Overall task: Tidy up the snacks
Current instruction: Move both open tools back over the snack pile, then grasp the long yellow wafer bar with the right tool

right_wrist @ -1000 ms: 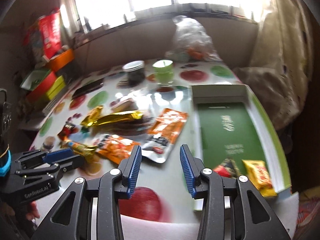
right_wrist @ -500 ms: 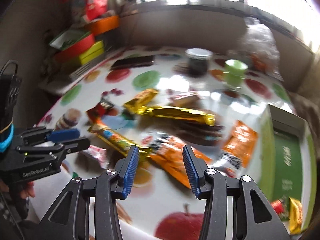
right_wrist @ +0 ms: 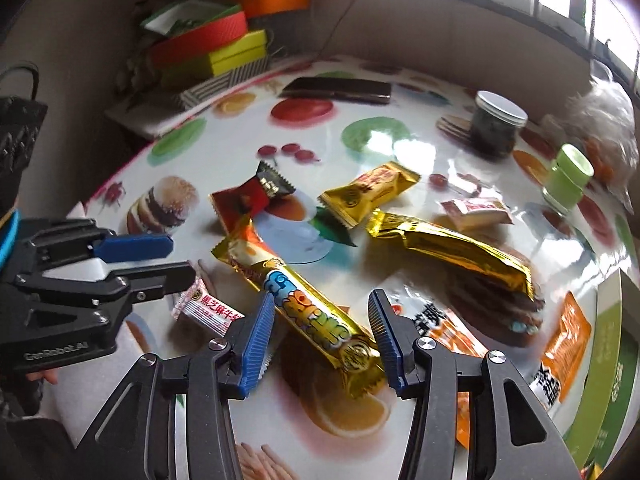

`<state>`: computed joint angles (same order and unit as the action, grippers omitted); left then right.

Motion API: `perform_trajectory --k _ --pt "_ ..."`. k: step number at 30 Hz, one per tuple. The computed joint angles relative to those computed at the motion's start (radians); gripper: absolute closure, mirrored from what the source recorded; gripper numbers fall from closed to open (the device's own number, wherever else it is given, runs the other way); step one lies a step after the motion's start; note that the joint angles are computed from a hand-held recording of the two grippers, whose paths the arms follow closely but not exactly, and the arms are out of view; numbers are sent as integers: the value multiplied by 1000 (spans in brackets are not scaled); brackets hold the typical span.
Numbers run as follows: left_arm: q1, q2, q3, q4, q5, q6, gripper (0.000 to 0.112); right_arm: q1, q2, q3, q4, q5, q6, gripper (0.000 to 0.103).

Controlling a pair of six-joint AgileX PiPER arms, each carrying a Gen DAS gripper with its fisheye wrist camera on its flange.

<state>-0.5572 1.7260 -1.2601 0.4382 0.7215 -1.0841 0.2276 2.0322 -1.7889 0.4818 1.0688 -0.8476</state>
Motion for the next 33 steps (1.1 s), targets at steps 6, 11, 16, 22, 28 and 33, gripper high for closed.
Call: perform_trajectory --k 6,11,16,22,28,33 --pt "14 -19 28 -10 -26 20 76 33 26 -19 -56 -10 43 55" --pt "29 -26 41 -34 -65 63 76 27 22 -8 -39 -16 59 67" --pt "41 -10 29 -74 -83 125 76 23 0 18 -36 -30 64 81" --pt "39 13 0 -94 -92 201 76 -12 -39 51 16 -48 71 81" --pt "7 30 -23 -82 -78 260 76 -63 -92 98 72 -47 66 81" --pt "-37 49 -55 -19 -37 278 76 -96 -126 139 104 -41 51 81"
